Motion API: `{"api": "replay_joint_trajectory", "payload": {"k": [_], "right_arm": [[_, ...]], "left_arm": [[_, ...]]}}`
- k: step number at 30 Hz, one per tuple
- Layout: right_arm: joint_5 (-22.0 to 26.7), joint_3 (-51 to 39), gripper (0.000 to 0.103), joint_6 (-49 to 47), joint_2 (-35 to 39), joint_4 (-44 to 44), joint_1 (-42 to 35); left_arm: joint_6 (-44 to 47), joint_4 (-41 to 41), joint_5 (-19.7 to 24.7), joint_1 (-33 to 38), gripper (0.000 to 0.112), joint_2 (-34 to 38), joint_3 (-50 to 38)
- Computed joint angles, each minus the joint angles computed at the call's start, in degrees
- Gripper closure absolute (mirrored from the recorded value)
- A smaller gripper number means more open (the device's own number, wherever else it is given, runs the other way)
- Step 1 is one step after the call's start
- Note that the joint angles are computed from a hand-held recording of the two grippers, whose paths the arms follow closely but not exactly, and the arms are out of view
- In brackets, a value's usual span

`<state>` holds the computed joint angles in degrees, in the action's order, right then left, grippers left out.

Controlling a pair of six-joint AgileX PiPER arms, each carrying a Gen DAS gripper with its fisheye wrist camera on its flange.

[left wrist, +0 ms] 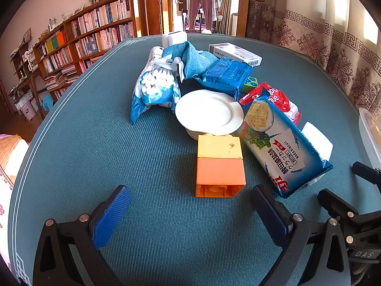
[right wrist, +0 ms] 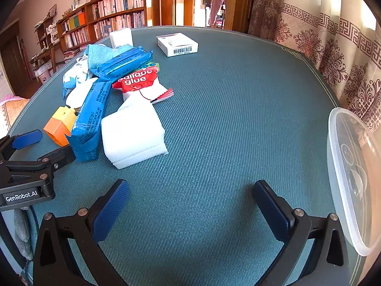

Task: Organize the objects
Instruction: 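Reach the right gripper to the white foam sponge and grasp it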

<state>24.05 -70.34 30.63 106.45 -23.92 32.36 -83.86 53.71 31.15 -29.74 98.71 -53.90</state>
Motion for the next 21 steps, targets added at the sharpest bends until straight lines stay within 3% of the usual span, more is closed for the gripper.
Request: {"api": "replay_joint_trajectory", "payload": {"k": [3,9,17,21], "right_arm": [[0.87,-1.02,0.000,-1.57,0.45,1.33,0.00],[5.71,-8.08,0.000,-13.69,3.81,10.74,-0.16],[2.17,-9.46,0.000,-16.61,5.39,13.20,-0.23],[0.64,-8.99,0.006,-21.12,5.18,16.33,-0.44]], "left_arm": [[-0.01,0.01,-0.09,0.05,0.009,-0.04,0.07],[0.12,-0.05,-0.14,0.10,0.009,-0.15,0.16],[-1.22,-0.26,0.40,0.32,0.009,-0.16,0.02],[-1.33,-0.32,0.34,0.38,0.009,-0.19,0.00]]}}
